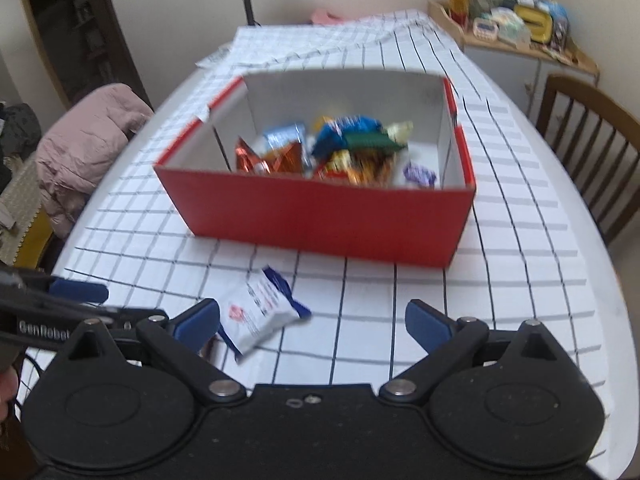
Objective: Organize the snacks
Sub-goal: 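Move both tools back from the box to the last two snacks, then grasp the brown-wrapped candy with the left tool while the right tool grasps the white milk biscuit packet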
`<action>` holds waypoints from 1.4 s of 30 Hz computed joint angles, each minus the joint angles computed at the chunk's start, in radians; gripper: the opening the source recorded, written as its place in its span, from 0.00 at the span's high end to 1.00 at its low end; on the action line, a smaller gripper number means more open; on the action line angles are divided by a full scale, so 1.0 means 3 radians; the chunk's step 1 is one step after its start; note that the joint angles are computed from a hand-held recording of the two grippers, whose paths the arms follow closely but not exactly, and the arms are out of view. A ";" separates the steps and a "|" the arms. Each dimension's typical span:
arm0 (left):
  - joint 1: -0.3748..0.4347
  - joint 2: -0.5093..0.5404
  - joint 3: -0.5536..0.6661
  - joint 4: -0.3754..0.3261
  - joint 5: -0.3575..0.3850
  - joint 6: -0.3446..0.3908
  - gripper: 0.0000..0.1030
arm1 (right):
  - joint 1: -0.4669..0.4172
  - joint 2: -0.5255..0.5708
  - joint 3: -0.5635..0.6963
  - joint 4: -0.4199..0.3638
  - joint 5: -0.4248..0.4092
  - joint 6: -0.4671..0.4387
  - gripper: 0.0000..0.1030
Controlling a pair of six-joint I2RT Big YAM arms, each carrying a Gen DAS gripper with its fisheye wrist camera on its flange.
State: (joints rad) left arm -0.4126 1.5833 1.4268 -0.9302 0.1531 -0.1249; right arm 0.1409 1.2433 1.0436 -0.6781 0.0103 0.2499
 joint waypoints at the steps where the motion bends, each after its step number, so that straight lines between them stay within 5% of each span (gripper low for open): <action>1: -0.0011 0.0015 -0.0011 -0.0012 -0.0002 -0.0008 0.12 | -0.0002 0.0023 -0.0006 -0.0005 -0.0009 0.0026 0.04; 11: -0.0171 0.0134 -0.0107 0.0086 -0.0345 -0.0113 0.12 | -0.0015 0.0281 0.0087 -0.0084 -0.0112 0.0286 0.05; 19: -0.0183 0.0175 -0.0135 0.0174 -0.0365 -0.0207 0.13 | -0.0015 0.0384 0.0130 -0.0069 -0.0177 -0.0004 0.07; 27: -0.0188 0.0217 -0.0110 0.0165 -0.0353 -0.0193 0.38 | -0.0049 0.0420 0.0151 -0.0071 -0.0269 -0.0184 0.10; 34: -0.0105 0.0187 -0.0137 0.0190 -0.0163 -0.0219 0.64 | -0.0030 0.0393 0.0127 0.0030 -0.0361 -0.0715 0.11; 42: 0.0032 0.0157 -0.0169 0.0159 -0.0082 -0.0360 0.67 | 0.0083 0.0528 0.0167 0.0064 -0.0506 -0.1254 0.11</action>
State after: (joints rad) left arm -0.4031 1.6304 1.3762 -0.8826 0.1285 -0.2327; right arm 0.1659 1.4017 1.0937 -0.6589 -0.1414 -0.1262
